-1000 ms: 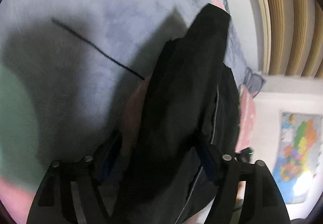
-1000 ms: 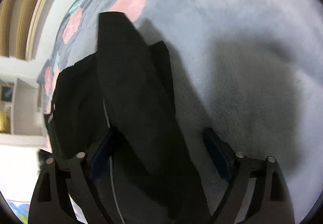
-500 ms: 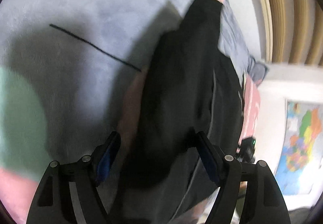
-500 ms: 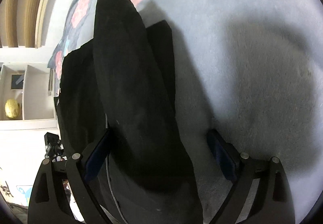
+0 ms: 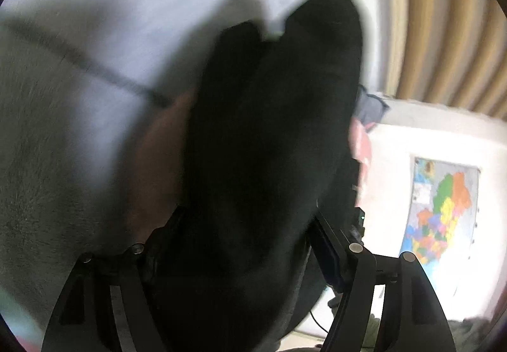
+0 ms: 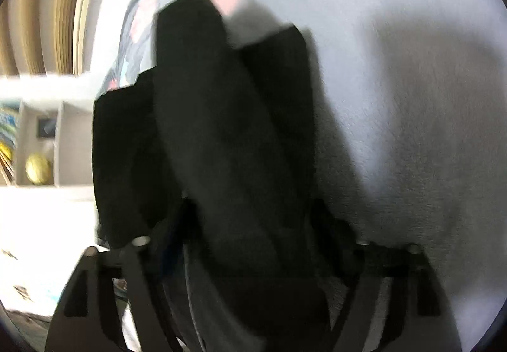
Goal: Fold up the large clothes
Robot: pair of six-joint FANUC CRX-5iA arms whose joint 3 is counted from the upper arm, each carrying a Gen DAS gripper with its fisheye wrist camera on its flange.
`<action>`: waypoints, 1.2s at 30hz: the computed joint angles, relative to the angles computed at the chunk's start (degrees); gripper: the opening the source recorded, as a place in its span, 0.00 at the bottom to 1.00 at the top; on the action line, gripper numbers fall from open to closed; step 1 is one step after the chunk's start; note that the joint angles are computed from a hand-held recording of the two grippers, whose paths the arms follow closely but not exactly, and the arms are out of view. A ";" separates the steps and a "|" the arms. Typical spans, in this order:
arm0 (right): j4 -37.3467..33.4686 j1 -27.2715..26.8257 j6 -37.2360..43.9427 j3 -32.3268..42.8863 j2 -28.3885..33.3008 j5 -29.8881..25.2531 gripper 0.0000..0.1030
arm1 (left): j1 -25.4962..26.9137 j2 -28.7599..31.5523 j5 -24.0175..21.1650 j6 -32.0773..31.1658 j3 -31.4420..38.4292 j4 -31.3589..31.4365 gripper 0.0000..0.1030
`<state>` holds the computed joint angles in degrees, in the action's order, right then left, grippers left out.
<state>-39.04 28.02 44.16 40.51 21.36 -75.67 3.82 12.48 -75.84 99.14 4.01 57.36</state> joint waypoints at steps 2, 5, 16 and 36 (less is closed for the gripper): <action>0.64 0.47 -0.55 0.15 0.44 1.24 0.84 | -0.76 -0.36 1.72 0.62 -0.85 0.00 0.74; 2.67 2.17 -0.10 2.48 1.29 1.13 0.66 | -2.26 -0.62 2.71 2.87 2.89 -5.00 0.59; 17.69 12.28 0.64 10.26 -3.63 -2.75 0.34 | -8.52 -7.65 5.98 6.15 11.04 -10.02 0.35; 34.84 32.86 -13.53 3.69 -16.28 -9.26 0.34 | -5.31 -28.60 -0.40 7.19 -4.00 -8.24 0.35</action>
